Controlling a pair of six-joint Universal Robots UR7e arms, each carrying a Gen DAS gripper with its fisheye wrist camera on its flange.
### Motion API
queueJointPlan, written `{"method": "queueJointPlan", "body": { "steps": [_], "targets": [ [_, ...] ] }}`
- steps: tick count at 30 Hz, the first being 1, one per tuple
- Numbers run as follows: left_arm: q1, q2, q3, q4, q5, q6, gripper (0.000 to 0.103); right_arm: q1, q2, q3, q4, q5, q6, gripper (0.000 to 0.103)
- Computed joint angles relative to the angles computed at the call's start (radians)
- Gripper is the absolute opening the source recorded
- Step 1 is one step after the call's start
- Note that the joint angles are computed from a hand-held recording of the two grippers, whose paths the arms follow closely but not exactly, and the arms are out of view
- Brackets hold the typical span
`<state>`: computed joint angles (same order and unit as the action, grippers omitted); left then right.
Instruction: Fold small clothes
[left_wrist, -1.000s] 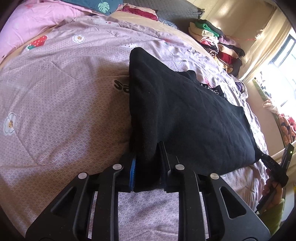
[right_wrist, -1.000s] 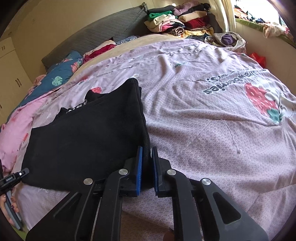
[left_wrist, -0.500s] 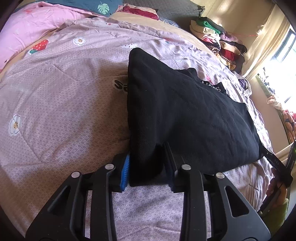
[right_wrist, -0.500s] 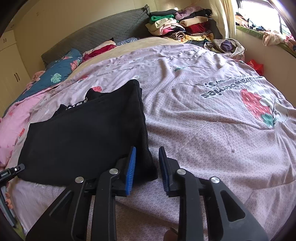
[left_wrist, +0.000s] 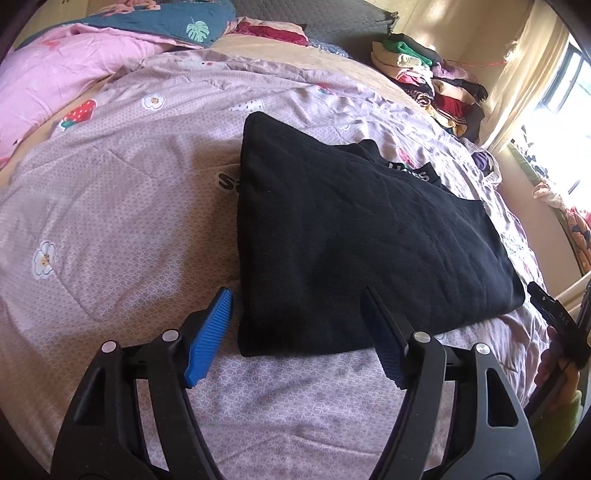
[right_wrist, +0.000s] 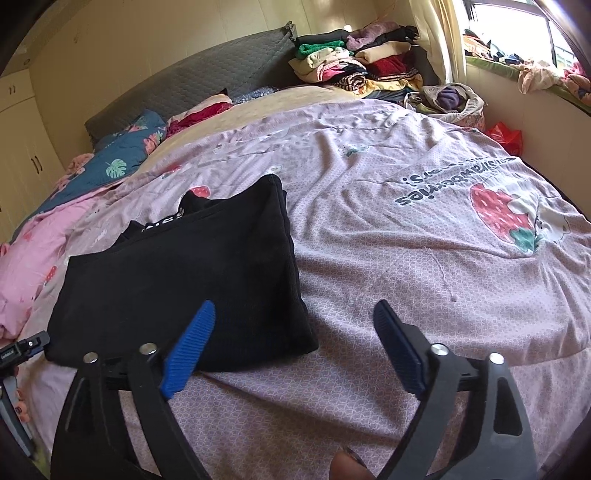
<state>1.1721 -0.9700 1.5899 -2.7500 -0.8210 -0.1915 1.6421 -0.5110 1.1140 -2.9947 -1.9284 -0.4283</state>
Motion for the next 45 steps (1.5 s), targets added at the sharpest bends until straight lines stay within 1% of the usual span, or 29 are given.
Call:
{"method": "queueJointPlan", "body": {
  "steps": [1, 3, 4, 6, 9, 18, 28, 38, 45],
  "targets": [
    [-0.002, -0.001, 0.001, 0.0, 0.004, 0.0, 0.068, 0.0, -0.002, 0.004, -0.005, 0.002, 0.001, 0.093],
    [-0.007, -0.001, 0.002, 0.0, 0.009, 0.003, 0.076, 0.0, -0.009, 0.014, -0.009, 0.008, 0.001, 0.094],
    [-0.01, -0.002, 0.003, -0.002, 0.014, 0.006, 0.077, 0.0, -0.01, 0.016, -0.009, 0.005, 0.001, 0.097],
    [-0.018, -0.003, 0.006, -0.002, 0.026, 0.008, 0.086, 0.001, -0.014, 0.023, -0.016, 0.006, -0.001, 0.098],
    [-0.025, -0.003, 0.007, 0.002, 0.03, 0.005, 0.094, 0.003, -0.017, 0.031, -0.018, 0.007, -0.001, 0.098],
    [-0.048, -0.009, 0.017, 0.021, 0.026, -0.002, 0.094, 0.007, -0.053, 0.099, -0.076, 0.018, -0.001, 0.098],
    [-0.076, -0.018, 0.049, 0.007, 0.002, 0.02, 0.094, 0.017, -0.1, 0.18, -0.125, 0.03, 0.002, 0.098],
    [-0.097, -0.036, 0.092, -0.008, -0.014, 0.05, 0.094, 0.044, -0.136, 0.26, -0.175, 0.04, -0.022, 0.098],
    [-0.116, -0.053, 0.136, -0.03, -0.007, 0.075, 0.094, 0.074, -0.148, 0.302, -0.193, 0.045, -0.045, 0.099]
  ]
}}
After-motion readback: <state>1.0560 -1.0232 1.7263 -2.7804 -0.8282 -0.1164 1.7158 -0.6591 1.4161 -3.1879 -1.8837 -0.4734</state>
